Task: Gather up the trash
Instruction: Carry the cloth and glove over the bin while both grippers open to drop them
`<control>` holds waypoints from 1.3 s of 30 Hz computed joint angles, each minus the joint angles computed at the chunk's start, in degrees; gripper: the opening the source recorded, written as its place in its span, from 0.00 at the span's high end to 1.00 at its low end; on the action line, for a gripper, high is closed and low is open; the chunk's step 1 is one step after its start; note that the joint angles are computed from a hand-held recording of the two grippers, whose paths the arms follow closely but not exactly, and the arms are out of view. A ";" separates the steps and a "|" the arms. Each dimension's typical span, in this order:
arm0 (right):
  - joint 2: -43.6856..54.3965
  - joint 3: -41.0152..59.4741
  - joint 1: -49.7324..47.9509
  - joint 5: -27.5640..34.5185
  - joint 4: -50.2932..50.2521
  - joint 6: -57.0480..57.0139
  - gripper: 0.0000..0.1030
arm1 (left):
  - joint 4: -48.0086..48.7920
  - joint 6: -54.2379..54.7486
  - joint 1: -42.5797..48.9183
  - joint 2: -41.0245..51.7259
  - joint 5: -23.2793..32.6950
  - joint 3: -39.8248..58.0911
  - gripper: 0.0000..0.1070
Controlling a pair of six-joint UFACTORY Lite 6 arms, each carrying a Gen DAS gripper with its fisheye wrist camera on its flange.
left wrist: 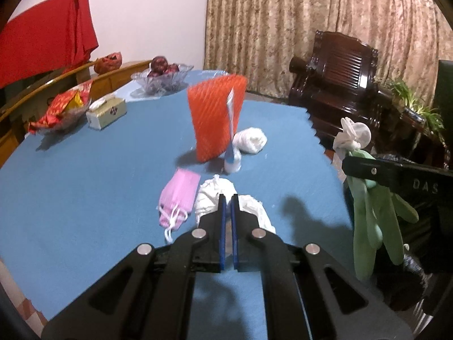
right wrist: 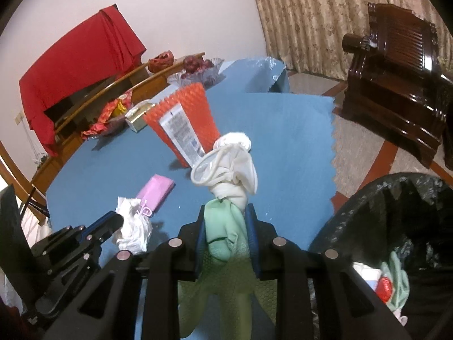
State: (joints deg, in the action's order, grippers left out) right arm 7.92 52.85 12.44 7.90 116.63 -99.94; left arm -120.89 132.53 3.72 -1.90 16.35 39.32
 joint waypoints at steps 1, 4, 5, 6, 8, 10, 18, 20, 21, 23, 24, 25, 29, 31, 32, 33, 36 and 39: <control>-1.52 -0.73 -0.25 -0.18 -1.57 1.52 0.75 | 1.77 -2.20 -0.54 -0.56 -0.21 0.42 0.97; -5.25 -2.11 -1.02 -0.95 -10.12 9.58 0.75 | 6.49 -8.07 -2.26 -2.57 -0.90 1.11 0.98; -7.11 -2.97 -1.61 -1.05 -14.05 13.28 0.75 | 7.87 -9.97 -3.18 -3.41 -1.16 1.33 0.98; -8.36 -3.41 -1.97 -1.13 -18.10 17.24 0.75 | 8.99 -11.48 -3.82 -3.99 -1.31 1.42 0.98; -11.40 -4.56 -3.37 -0.99 -27.24 25.82 0.75 | 10.47 -13.84 -5.56 -5.31 -1.87 1.48 0.98; -14.11 -5.56 -4.69 -0.60 -34.95 32.93 0.75 | 11.50 -15.84 -7.82 -6.76 -2.65 1.50 0.98; -26.57 -11.27 -12.82 3.37 -57.94 52.62 0.75 | 14.59 -22.81 -17.54 -9.63 -5.72 2.61 0.98; -29.14 -12.43 -16.34 5.31 -59.32 52.91 0.75 | 14.20 -23.19 -20.07 -9.73 -6.45 3.06 0.98; -30.35 -13.02 -18.33 6.46 -59.30 52.33 0.75 | 13.40 -23.04 -22.04 -9.42 -7.02 3.63 0.98; -32.47 -14.22 -22.05 8.27 -59.14 51.11 0.75 | 9.99 -20.30 -24.74 -8.59 -7.76 4.56 0.98; -33.34 -14.83 -23.51 8.87 -58.96 50.49 0.75 | 7.29 -17.98 -26.12 -8.06 -8.29 5.08 0.98; -34.20 -15.36 -25.85 10.02 -58.41 49.19 0.75 | 2.46 -13.75 -28.30 -7.08 -9.16 6.07 0.98; -36.07 -16.96 -33.58 13.50 -56.20 44.08 0.75 | -16.68 4.34 -33.53 -3.95 -10.31 8.59 0.98; -35.93 -17.64 -37.91 15.26 -54.41 40.45 0.75 | -24.41 11.32 -36.16 -1.59 -10.50 10.39 0.98; -35.80 -17.95 -39.57 15.82 -53.85 39.06 0.75 | -26.96 13.61 -36.90 -0.68 -10.45 11.02 0.98; -35.55 -18.28 -40.59 15.91 -53.22 37.92 0.75 | -31.91 18.30 -38.22 0.88 -10.32 12.05 0.98; -34.25 -18.83 -44.65 17.05 -51.13 33.85 0.75 | -40.54 26.59 -40.49 4.41 -10.16 14.55 0.98; -33.12 -19.78 -48.43 17.84 -48.26 28.94 0.75 | -49.09 35.29 -42.69 7.75 -9.61 16.61 0.98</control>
